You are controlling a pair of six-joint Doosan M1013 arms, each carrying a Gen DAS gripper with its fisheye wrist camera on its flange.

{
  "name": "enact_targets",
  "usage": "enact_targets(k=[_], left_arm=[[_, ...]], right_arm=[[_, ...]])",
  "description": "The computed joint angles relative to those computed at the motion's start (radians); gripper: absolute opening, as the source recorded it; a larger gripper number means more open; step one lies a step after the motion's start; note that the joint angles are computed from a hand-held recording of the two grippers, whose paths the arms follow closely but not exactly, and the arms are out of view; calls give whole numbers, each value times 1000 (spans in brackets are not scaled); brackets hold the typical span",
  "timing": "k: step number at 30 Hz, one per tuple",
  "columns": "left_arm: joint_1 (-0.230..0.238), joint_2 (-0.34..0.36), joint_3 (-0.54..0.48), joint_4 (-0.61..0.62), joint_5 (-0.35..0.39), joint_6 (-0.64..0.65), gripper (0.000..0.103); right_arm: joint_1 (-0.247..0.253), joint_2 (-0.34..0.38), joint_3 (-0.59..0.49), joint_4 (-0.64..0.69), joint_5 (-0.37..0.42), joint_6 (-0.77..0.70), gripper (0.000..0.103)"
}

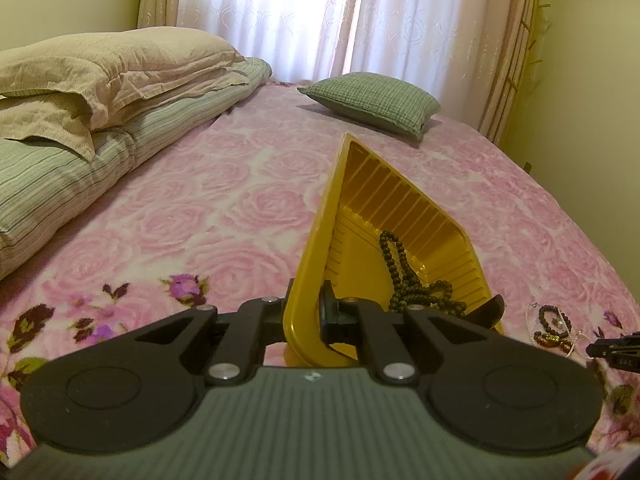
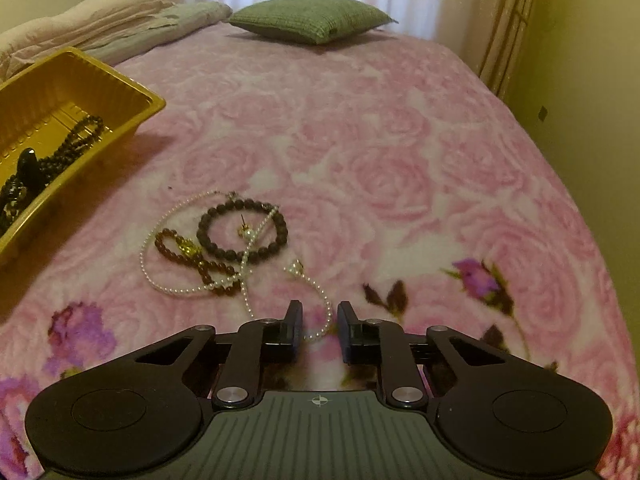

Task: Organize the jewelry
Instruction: 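Move the open right tool to the remaining jewelry on the bed, then grasp the white pearl strand with the right tool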

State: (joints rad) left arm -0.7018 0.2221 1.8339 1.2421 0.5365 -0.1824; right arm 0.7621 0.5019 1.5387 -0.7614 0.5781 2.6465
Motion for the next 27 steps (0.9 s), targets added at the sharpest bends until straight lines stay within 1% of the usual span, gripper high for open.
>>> enact_targets(k=[2,3,4,5,7,10,23,27], left_arm=[[1,0,1,-2,-1,3,7],[1,0,1,0,-1,1,7],[1,0,1,0,-1,1,7],[1,0,1,-1,-1,1,7],[0,0,1,0,0,2,7],[3,0,3,2,-4,1,7],[5,1,3,3,-7,3,7],[5,1,3,3,-6,3,7]], right_arm=[[-1,-1,2,0,-5,15,17],[-2,-1,1,4,-5,17,14],[-2,0,-2,11,-2,11,5],[-3,0,-6,22,5,-2,2],[2,1,-17,18,22,-11,2],[10,-6,-24,-34,35,5,2],[55,-59,-87,-353,11,114,2],[63,-64,-110,-418,3,133,2]])
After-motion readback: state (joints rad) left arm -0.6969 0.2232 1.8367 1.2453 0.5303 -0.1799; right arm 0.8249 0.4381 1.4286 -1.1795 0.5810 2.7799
